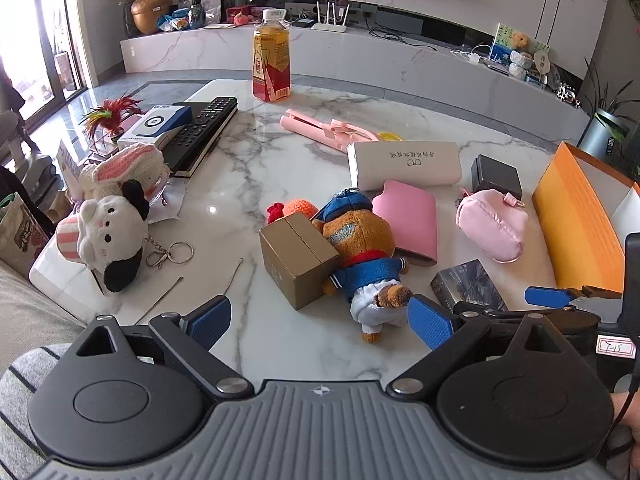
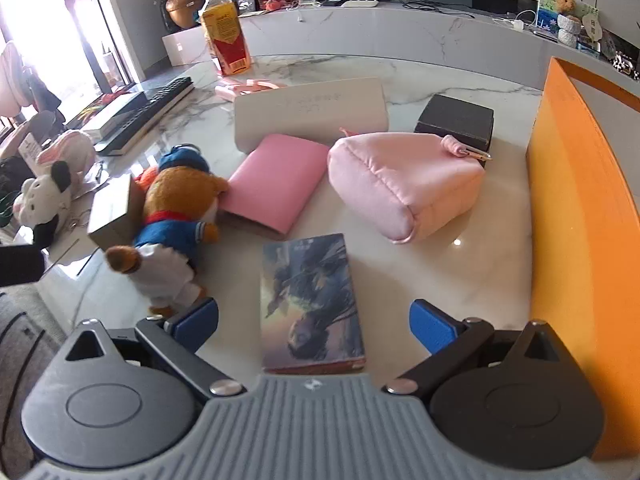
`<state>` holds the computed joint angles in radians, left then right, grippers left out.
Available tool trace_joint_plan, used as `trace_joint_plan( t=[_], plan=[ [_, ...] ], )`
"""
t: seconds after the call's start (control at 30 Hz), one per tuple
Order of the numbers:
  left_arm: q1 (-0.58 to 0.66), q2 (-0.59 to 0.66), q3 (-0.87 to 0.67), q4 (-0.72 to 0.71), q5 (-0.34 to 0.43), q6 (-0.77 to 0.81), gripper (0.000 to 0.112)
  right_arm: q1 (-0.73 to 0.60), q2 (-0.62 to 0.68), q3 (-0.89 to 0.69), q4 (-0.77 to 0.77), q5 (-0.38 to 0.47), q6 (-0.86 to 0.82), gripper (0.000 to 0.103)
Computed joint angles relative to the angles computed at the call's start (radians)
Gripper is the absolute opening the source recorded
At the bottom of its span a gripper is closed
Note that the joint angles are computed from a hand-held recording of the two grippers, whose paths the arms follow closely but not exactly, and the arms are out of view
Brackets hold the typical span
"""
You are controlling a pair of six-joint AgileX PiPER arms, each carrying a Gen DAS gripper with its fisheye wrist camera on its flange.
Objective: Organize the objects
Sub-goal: 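Grasp the dark picture card with the right tool while the left tool reaches the small cardboard box, then grasp the small cardboard box with the left tool while the right tool lifts the card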
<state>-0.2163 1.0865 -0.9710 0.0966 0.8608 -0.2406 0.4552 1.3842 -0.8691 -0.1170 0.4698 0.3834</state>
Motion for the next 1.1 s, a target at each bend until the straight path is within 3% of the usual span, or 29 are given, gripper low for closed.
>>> trace_joint_plan(
  t=[0.13, 0.27, 0.4, 0.5, 0.63, 0.67, 0.7, 0.77, 0.83, 1.0, 1.1],
  plan=[
    [0.044, 0.036, -0.02, -0.024, -0.006, 0.016, 0.103, -0.022, 0.016, 0.006, 0.123, -0.029, -0.12, 0.101],
    [0.045, 0.054, -0.025, 0.018, -0.002, -0.025, 0.103, 0.02, 0.042, 0.012, -0.009, -0.046, -0.011, 0.099],
    [0.052, 0.054, -0.024, 0.012, -0.002, -0.021, 0.103, 0.008, 0.061, 0.015, -0.01, -0.073, -0.016, 0.093],
    [0.035, 0.067, -0.031, 0.047, 0.0, -0.052, 0.103, 0.028, 0.072, 0.018, -0.152, -0.081, 0.095, 0.091],
    [0.046, 0.124, -0.078, 0.049, 0.013, -0.064, 0.103, 0.078, 0.07, 0.038, -0.38, -0.087, 0.257, 0.071],
    [0.059, 0.146, -0.099, 0.033, 0.013, -0.055, 0.103, 0.077, 0.065, 0.047, -0.386, -0.103, 0.267, 0.062],
    [0.075, 0.174, -0.121, 0.01, 0.007, -0.029, 0.103, 0.077, 0.065, 0.047, -0.391, -0.104, 0.27, 0.061],
    [0.084, 0.257, -0.189, 0.017, 0.024, -0.028, 0.103, 0.079, 0.063, 0.055, -0.416, -0.112, 0.296, 0.061],
    [0.068, 0.338, -0.253, 0.084, 0.048, -0.126, 0.103, 0.077, 0.062, 0.058, -0.42, -0.118, 0.307, 0.06],
    [0.079, 0.456, -0.317, 0.039, 0.036, -0.119, 0.103, 0.074, 0.054, 0.057, -0.384, -0.11, 0.275, 0.06],
    [0.033, 0.487, -0.317, 0.152, 0.043, -0.211, 0.103, 0.07, 0.031, 0.084, -0.39, -0.12, 0.314, 0.06]
  ],
)
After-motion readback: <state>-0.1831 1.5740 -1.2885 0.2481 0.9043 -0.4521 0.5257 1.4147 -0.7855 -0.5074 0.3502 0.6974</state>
